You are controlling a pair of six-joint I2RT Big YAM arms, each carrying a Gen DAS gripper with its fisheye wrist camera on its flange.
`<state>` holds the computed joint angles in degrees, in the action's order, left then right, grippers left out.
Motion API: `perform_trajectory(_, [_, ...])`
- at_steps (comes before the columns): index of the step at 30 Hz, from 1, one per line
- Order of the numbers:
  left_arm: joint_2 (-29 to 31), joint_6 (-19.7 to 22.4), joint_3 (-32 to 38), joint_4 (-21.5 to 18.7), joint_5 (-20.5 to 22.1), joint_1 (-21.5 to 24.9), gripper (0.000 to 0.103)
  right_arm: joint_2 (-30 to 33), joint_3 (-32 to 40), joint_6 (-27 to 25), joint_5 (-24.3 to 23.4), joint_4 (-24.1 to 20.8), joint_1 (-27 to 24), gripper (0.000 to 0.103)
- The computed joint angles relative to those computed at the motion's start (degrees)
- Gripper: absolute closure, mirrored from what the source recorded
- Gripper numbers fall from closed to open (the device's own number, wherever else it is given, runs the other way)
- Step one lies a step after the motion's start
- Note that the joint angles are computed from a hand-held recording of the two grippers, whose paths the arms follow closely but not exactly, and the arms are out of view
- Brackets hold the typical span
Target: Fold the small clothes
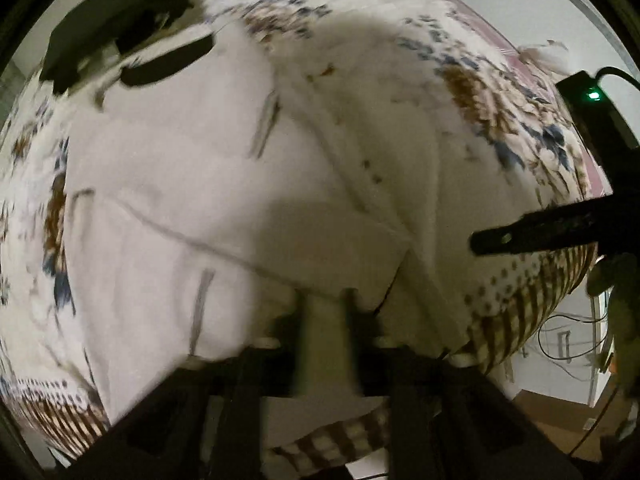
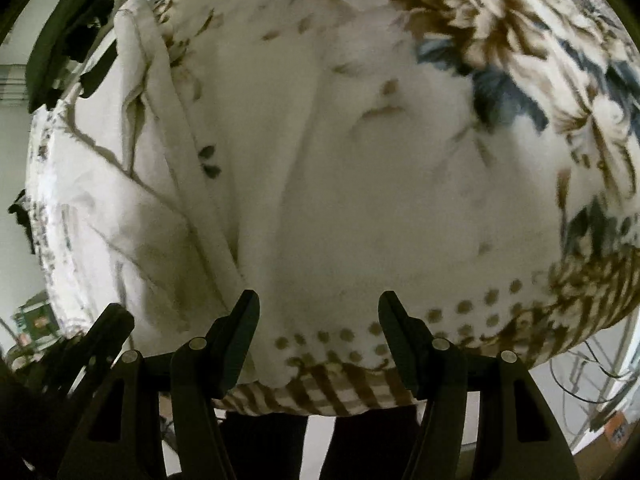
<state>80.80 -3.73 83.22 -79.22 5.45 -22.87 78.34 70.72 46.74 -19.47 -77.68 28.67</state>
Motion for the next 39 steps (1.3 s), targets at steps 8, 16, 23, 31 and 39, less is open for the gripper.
perform_trajectory(8, [-5.3, -6.3, -4.3, -5.3, -2.7, 14.3, 0.015, 2.6, 0.5, 5.9, -10.9, 13.3, 2.0, 0.039])
perform_trajectory(16, [-8.5, -10.1, -11.7, -7.1, -8.0, 27.9, 0.015, 11.4, 8.4, 0.4, -2.4, 8.7, 8.4, 0.098])
perform_trajectory(23, [-11.5, -9.0, -16.9, -7.2, -3.2, 32.4, 0.015, 9.6, 7.7, -1.8, -3.4, 2.9, 7.9, 0.089])
perform_trajectory(31, [-13.9, -7.9, -21.4, -4.9, 7.9, 32.2, 0.029, 4.5, -3.6, 6.6, -18.3, 7.6, 2.4, 0.043])
perform_trajectory(39, [-15.9, -10.8, -21.5, -8.8, 9.1, 30.9, 0.097, -3.3, -12.7, 22.1, -17.3, 22.2, 5.8, 0.098])
